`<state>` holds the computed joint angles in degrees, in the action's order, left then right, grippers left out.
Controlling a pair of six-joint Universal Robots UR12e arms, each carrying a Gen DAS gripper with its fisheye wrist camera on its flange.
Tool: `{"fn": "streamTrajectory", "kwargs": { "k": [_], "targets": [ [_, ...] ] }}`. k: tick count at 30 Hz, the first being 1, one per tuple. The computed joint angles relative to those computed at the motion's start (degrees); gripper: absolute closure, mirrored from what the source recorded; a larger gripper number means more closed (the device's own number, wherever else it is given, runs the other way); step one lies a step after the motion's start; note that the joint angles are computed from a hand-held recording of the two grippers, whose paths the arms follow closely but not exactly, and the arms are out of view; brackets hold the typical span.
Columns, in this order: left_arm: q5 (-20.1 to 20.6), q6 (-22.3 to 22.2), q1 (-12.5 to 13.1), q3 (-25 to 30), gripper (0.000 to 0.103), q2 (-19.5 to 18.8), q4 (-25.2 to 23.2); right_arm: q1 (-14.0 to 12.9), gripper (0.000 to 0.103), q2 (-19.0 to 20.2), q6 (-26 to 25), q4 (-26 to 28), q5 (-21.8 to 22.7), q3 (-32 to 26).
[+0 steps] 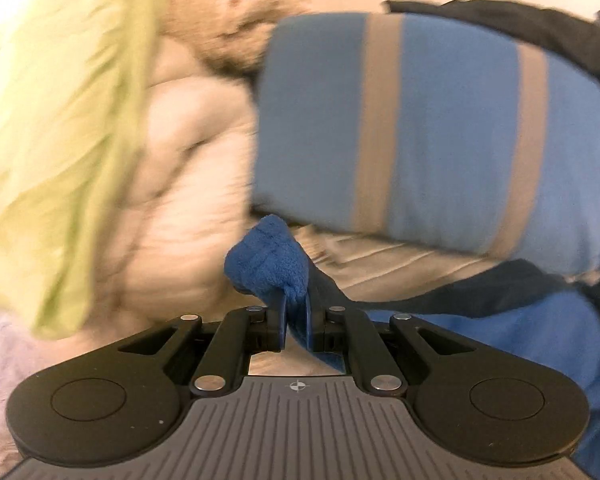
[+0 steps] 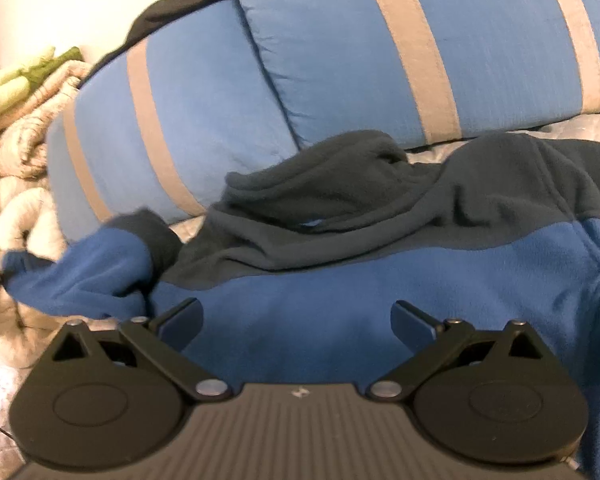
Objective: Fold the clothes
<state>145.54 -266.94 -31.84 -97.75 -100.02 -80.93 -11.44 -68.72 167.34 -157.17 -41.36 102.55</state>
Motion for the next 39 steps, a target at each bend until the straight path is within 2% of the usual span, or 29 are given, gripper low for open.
{"fn": "streamTrajectory", "kwargs": {
  "k": [3, 7, 12, 15, 20, 23, 26, 29, 34, 39],
  "targets": [
    [-1.44, -6.53, -0.10, -1.53, 0.094, 1.48, -6.75, -0.22, 0.000, -0.12, -1.14, 1.00, 2.45, 0.11],
    [-3.69, -12.79, -0.57, -3.79, 0.094, 3.00, -11.79, -0.26, 0.000, -0.38, -2.71, 1.85, 3.35, 0.26],
    [-4.14, -19.86, -2.19, -6.09, 0.094, 4.53, -16.59, -0.49, 0.000, -0.18, -1.57, 2.60, 4.62, 0.01],
    [-2.10, -22.50, -3.70, -8.51, 0.094, 6.42, -13.90, -0.82, 0.000, -0.04, -0.82, 3.45, 6.27, -0.12],
    [3.35, -20.97, -6.36, -10.98, 0.094, 8.42, -6.75, -0.75, 0.000, -0.16, -1.30, 3.45, 6.32, 0.00],
    [6.99, -21.44, -7.33, -10.18, 0.094, 8.64, -6.89, -0.73, 0.000, -0.23, -1.74, 3.76, 6.19, 0.03],
    [9.73, -24.46, -8.03, -8.18, 0.094, 8.54, -11.24, -0.70, 0.000, -0.24, -1.50, 3.93, 5.65, -0.01],
    [10.62, -27.48, -7.98, -6.33, 0.094, 8.36, -18.40, -0.73, 0.000, -0.27, -1.05, 4.19, 5.39, -0.02],
    [8.73, -35.56, -7.63, -4.78, 0.094, 8.58, -30.31, -0.88, 0.000, -0.39, -1.36, 4.53, 5.80, 0.08],
    [5.68, -39.89, -7.37, -5.73, 0.094, 10.03, -34.08, -0.94, 0.000, -0.48, -2.06, 5.16, 6.16, 0.11]
  ]
}}
